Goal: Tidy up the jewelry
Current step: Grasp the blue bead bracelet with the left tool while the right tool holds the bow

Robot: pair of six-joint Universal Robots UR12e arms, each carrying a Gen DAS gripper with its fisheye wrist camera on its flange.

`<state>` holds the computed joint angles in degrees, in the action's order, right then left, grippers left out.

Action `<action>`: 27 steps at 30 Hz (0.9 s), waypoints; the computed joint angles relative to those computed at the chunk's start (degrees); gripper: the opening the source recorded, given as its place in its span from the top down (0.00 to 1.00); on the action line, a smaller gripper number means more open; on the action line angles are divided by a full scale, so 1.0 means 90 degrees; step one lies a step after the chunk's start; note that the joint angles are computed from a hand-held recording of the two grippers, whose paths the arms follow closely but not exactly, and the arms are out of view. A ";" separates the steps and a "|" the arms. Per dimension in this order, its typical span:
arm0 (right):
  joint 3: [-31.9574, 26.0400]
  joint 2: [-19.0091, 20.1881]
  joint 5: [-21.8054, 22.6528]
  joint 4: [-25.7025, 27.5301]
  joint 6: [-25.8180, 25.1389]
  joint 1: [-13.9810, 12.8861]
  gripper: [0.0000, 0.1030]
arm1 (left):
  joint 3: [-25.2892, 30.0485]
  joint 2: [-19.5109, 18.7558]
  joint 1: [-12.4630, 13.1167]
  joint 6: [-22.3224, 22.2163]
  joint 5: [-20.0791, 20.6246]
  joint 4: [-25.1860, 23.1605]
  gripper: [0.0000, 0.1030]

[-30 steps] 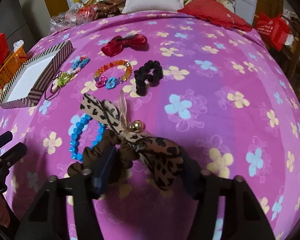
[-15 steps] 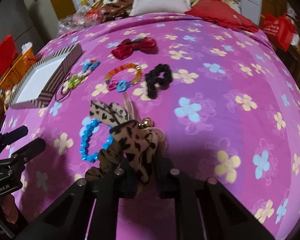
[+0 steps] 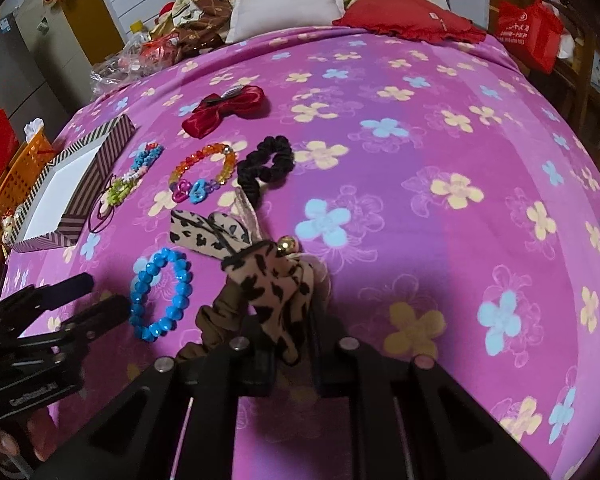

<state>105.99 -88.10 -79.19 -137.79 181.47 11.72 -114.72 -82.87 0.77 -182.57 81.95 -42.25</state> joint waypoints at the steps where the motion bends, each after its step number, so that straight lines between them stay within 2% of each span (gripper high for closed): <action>1: 0.0000 0.0001 0.0003 0.0000 -0.0005 0.0001 0.88 | 0.0038 -0.0049 -0.0034 0.0031 0.0041 -0.0055 0.61; 3: -0.0001 0.0005 0.0012 0.0001 0.0000 -0.0001 0.88 | 0.0055 -0.0099 -0.0090 0.0099 0.0157 0.0004 0.66; 5: -0.0007 0.0011 0.0016 0.0003 -0.0014 0.0007 0.87 | 0.0083 -0.0137 -0.0140 0.0193 0.0289 0.0025 0.76; 7: -0.0010 0.0019 0.0049 0.0028 -0.0032 0.0011 0.84 | 0.0096 -0.0151 -0.0112 0.0298 0.0211 0.0017 0.96; 8: -0.0015 0.0030 0.0089 0.0051 -0.0032 0.0006 0.81 | 0.0095 -0.0152 -0.0087 0.0334 0.0141 0.0018 1.00; 13: 0.0002 0.0052 0.0279 0.0057 -0.0026 -0.0004 0.79 | 0.0015 -0.0046 0.0266 0.0403 -0.0795 -0.0189 1.00; 14: 0.0009 0.0049 0.0436 0.0070 -0.0009 -0.0034 0.84 | -0.0015 0.0000 0.0345 0.0405 -0.0938 -0.0237 1.00; 19: 0.0046 -0.0013 0.0886 0.0074 0.0024 -0.0082 0.86 | -0.0168 0.0272 0.0509 0.0533 -0.1072 -0.0043 1.00; 27: -0.0078 -0.0092 0.1193 -0.0037 -0.0050 0.0036 0.87 | -0.0247 0.0661 0.0831 0.1003 -0.1199 -0.0099 1.00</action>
<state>105.29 -88.92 -68.45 -138.12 181.02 12.04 -116.94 -76.92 8.25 -173.55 71.16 -43.14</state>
